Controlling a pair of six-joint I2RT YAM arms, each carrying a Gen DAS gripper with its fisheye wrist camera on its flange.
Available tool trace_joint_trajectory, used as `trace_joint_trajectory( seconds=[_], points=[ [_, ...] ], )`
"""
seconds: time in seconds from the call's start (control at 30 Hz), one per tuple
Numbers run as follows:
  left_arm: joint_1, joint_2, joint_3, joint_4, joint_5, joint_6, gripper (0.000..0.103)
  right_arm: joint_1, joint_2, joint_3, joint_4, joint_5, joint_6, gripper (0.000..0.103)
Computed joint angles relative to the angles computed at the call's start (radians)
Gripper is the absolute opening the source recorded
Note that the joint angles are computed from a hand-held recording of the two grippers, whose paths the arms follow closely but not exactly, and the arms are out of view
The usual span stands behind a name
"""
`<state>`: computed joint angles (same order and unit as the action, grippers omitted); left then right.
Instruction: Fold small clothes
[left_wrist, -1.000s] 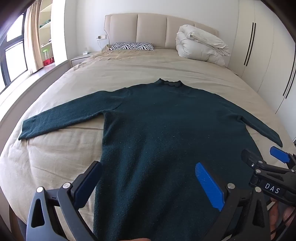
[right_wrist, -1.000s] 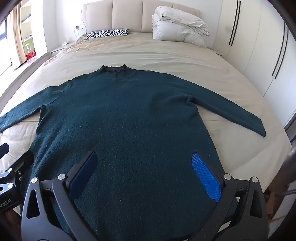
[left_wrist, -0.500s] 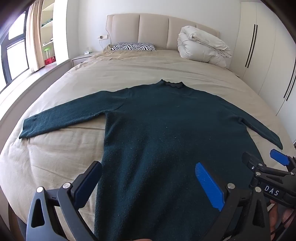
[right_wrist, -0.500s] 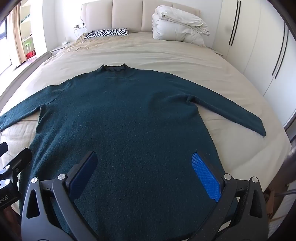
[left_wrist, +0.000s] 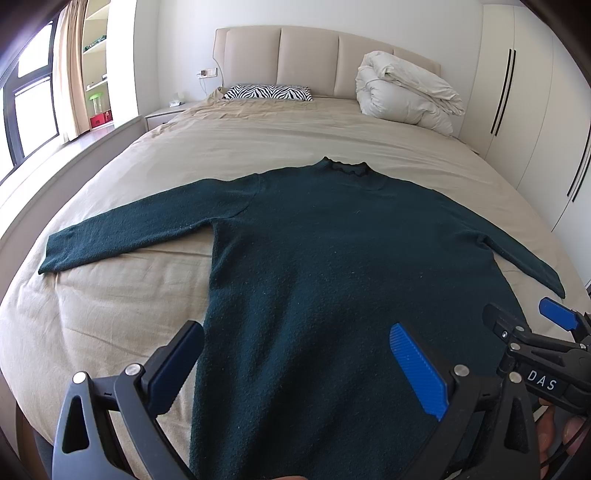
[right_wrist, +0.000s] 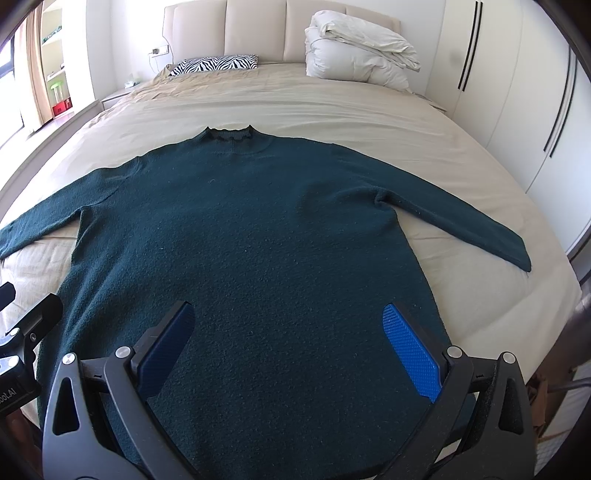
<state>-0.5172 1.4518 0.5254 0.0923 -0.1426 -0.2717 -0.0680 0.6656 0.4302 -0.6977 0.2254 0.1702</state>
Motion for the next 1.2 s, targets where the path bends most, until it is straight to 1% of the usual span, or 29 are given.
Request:
trace_joint_trajectory(
  seconds=[1.2],
  points=[
    [0.004, 0.011, -0.025, 0.021, 0.004, -0.007, 0.103, 0.005, 0.003, -0.031, 0.022, -0.007, 0.010, 0.103]
  ],
)
